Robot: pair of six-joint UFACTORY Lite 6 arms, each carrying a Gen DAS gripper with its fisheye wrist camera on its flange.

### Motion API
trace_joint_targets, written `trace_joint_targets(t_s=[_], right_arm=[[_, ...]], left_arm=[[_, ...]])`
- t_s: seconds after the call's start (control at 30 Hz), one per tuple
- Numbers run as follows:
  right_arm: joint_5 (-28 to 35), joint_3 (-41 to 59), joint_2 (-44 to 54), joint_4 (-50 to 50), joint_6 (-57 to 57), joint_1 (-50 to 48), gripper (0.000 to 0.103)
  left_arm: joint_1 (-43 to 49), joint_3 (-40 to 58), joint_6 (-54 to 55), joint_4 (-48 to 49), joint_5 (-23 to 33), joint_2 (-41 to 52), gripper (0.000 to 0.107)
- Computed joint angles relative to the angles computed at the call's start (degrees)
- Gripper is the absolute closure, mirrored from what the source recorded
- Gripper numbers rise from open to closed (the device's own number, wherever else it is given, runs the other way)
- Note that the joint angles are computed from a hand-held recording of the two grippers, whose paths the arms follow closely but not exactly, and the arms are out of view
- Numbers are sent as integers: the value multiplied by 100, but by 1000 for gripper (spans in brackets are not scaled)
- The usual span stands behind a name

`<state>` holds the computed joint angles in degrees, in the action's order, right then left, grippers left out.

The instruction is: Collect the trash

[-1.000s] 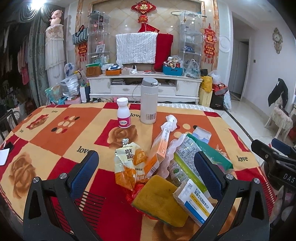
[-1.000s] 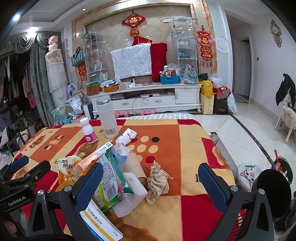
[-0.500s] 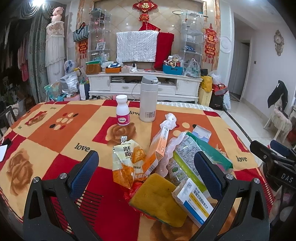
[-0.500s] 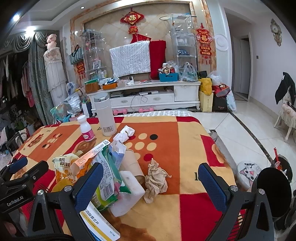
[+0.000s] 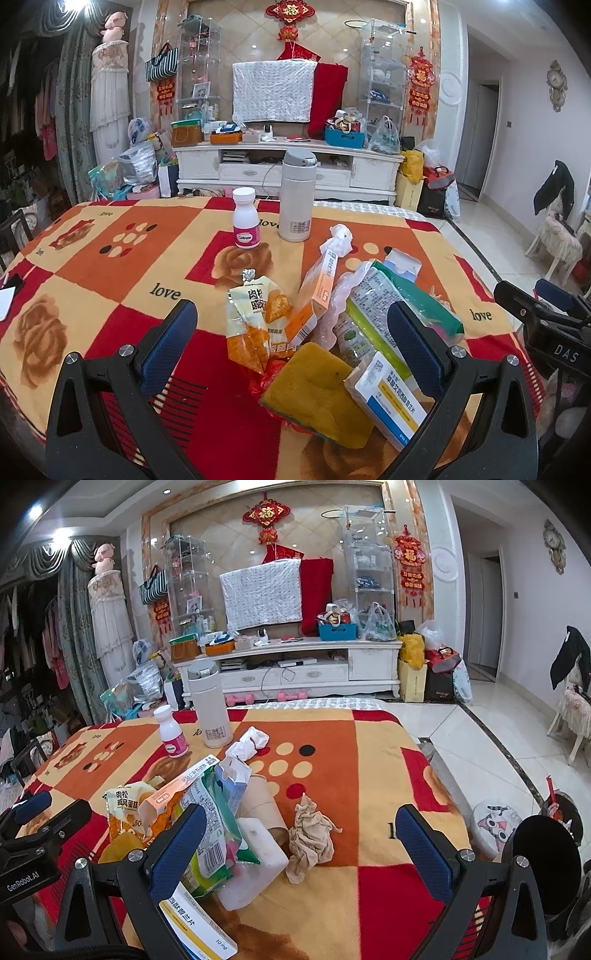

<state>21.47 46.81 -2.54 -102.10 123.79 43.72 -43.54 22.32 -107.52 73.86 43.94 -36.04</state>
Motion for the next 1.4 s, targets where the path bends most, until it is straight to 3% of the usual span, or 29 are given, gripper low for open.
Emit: trace_joint_targets(t_s=[0.17,0.57,1.07,1.4], right_arm=[[-184,76,-2,412,-260,-27,1],[376,-9,87,-63,-80,227,1],[98,-107,113,-160,130,278,1],[-108,-135,256,-484,421,294,1]], left_arm=[[117,-107,111,-154,-112,-195,5],[81,-189,182,-270,-61,-302,5],[-20,-267,185,-337,146,-367,5],[187,-305,202,-321,-12,-313,5]])
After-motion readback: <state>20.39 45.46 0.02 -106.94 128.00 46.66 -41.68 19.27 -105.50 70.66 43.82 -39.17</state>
